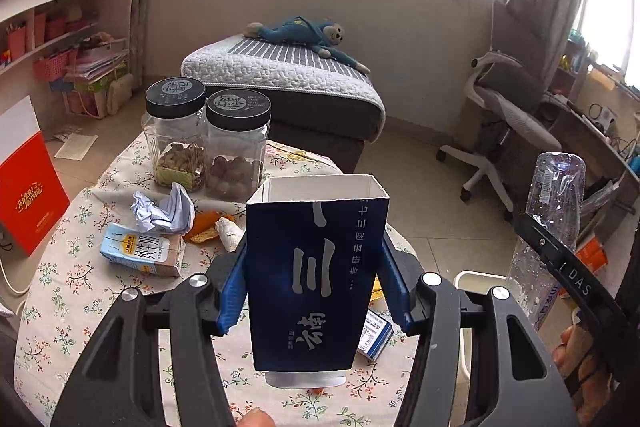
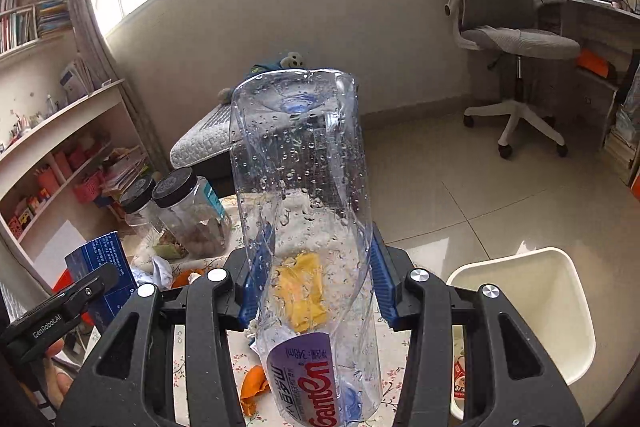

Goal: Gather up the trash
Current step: 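Carry the bottle and blue box to the wastebasket and release both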

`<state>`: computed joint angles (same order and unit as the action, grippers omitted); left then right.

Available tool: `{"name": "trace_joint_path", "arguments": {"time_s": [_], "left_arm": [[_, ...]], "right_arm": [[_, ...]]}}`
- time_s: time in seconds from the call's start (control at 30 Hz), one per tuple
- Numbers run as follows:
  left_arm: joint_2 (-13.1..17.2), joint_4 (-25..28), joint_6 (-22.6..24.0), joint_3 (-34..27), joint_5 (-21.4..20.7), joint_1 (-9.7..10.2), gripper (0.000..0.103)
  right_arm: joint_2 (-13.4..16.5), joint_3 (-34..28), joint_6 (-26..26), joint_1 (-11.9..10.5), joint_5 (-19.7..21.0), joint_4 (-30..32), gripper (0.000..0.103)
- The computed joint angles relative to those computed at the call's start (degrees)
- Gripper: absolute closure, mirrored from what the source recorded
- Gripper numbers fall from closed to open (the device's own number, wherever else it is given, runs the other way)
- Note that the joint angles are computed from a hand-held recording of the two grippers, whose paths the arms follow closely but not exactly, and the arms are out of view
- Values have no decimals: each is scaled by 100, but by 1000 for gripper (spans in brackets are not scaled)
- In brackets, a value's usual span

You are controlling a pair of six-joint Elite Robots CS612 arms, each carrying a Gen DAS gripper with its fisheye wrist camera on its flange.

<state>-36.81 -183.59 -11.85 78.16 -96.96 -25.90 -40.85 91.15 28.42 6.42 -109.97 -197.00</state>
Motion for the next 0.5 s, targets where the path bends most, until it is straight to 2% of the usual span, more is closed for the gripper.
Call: {"name": "trace_joint_path", "arguments": {"time_s": [0.2,0.43,0.47,0.5], "left_arm": [[-21,26,123,50,-137,-149,47],[56,247,216,-59,-586,-365,47],[71,280,216,-90,-671,-399,47],[88,320,203,-126,-762,-433,47]], "right_arm": [[-187,376,361,-144,-470,350,60],[-381,779,787,-333,-676,723,58],[-417,818,849,-339,-768,747,55],[-444,862,930,-335,-924,743,38]]}}
